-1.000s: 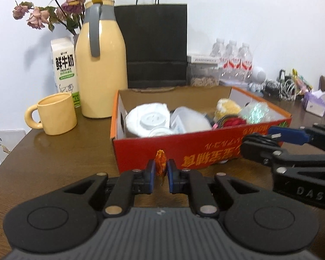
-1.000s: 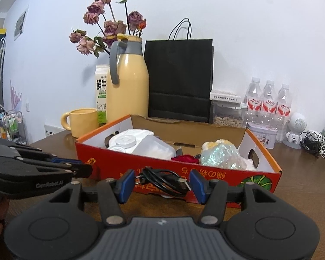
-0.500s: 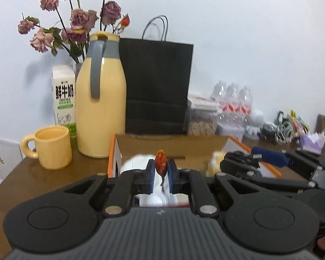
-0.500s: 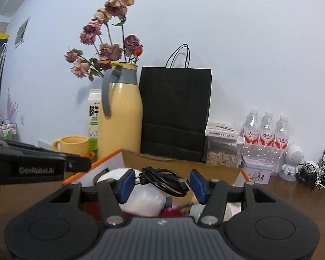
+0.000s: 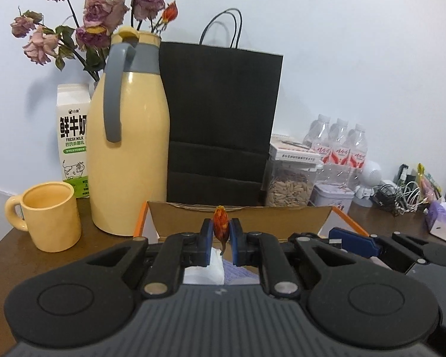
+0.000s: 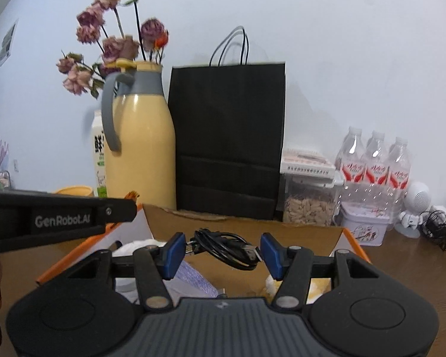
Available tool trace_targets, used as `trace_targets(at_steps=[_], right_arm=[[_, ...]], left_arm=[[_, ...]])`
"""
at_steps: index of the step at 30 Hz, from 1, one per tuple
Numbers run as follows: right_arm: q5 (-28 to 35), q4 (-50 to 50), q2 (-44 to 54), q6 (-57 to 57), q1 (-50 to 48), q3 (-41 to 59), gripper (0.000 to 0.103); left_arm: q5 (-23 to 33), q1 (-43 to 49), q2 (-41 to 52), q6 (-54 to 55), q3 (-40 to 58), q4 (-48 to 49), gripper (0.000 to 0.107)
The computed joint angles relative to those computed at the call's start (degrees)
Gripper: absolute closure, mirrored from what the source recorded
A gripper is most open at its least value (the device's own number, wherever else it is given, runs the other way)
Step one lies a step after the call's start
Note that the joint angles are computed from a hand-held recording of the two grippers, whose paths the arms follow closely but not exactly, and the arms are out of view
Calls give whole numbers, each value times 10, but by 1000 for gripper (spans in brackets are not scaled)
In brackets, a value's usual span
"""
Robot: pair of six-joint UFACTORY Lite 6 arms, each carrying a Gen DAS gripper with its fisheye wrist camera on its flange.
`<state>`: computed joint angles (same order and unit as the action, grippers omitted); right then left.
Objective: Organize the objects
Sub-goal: 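Open the left tool to drop the chili piece into the box while the right tool drops the cable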
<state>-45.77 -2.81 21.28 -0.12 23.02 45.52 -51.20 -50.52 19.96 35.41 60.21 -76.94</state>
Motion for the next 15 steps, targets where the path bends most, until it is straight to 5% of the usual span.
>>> trace_targets(at_steps=[9,10,11,12,14,15], right_arm=[[46,-51,34,47,-30,37,47],[52,-59,35,54,-34,38,47],[55,-61,34,56,-36,38,44],[56,-57,32,55,-38,35,39],[51,-59,27,61,-44,29,10],[46,-65,23,68,-49,24,6]], left_arm=[[36,34,35,0,18,14,90],[37,36,35,-4,15,20,80],[38,36,35,-6,14,21,55],[34,35,36,-3,15,16,42],[13,30,40,-4,14,12,5],[1,27,39,-15,9,20,4]])
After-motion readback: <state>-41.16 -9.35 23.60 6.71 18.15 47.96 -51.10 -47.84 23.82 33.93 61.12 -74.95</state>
